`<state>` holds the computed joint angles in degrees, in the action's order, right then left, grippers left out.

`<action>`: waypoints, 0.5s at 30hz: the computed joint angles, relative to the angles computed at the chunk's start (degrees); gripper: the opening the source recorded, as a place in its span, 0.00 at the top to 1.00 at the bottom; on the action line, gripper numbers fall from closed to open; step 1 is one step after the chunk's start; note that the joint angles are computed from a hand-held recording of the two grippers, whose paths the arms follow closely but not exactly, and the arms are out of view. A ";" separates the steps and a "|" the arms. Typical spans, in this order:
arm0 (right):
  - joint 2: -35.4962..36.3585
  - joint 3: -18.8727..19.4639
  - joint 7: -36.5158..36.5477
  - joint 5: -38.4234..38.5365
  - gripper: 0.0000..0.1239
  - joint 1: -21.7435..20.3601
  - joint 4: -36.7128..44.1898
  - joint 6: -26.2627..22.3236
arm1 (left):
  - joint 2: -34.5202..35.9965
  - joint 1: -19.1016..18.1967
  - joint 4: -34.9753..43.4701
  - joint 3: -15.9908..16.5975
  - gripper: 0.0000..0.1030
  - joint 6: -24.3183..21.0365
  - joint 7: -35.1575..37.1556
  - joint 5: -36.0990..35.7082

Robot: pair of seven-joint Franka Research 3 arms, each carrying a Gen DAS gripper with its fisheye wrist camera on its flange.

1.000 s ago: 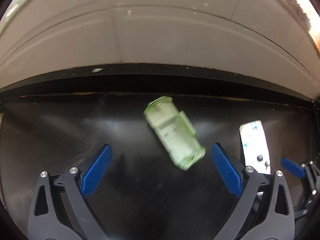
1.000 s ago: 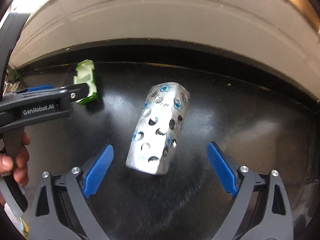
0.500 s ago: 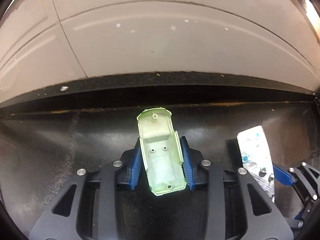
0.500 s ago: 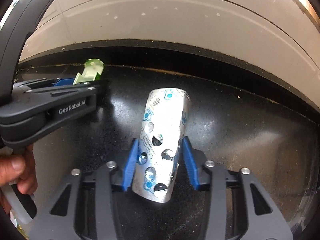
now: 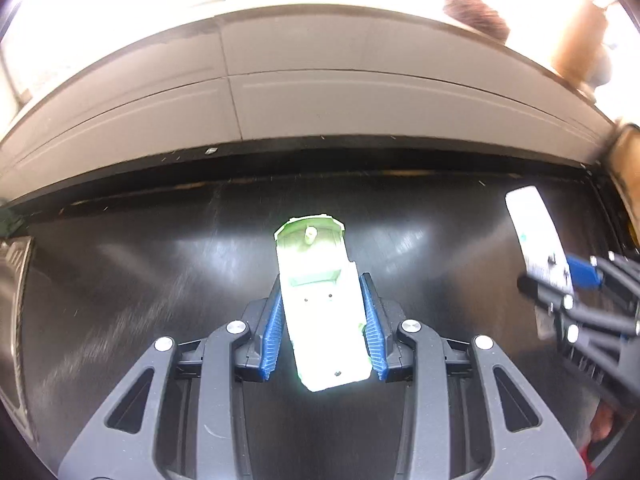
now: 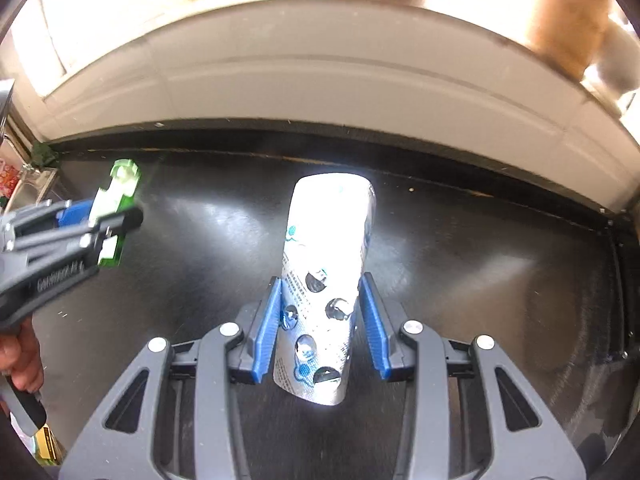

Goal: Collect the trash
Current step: 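Carry the green piece and blister pack to the bin and open both tools over it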

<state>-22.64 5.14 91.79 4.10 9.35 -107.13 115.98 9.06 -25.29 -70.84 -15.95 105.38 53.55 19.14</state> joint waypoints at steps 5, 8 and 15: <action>-7.99 -0.35 -1.21 1.81 0.68 0.48 -4.15 -1.31 | -10.62 -0.43 -12.23 -1.86 0.66 1.37 -2.43 -1.73; -11.67 0.68 -0.97 2.42 0.67 0.58 -6.58 -1.81 | -14.92 -0.63 -16.87 -3.33 0.66 1.44 -3.76 -2.65; -17.34 1.50 -1.41 3.12 0.67 0.19 -9.18 -3.91 | -20.33 -0.26 -21.55 -4.85 0.66 1.27 -6.62 -3.34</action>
<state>-39.98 6.64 90.38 7.22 9.54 -116.31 112.07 -11.27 -25.55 -92.39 -20.80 106.64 46.93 15.80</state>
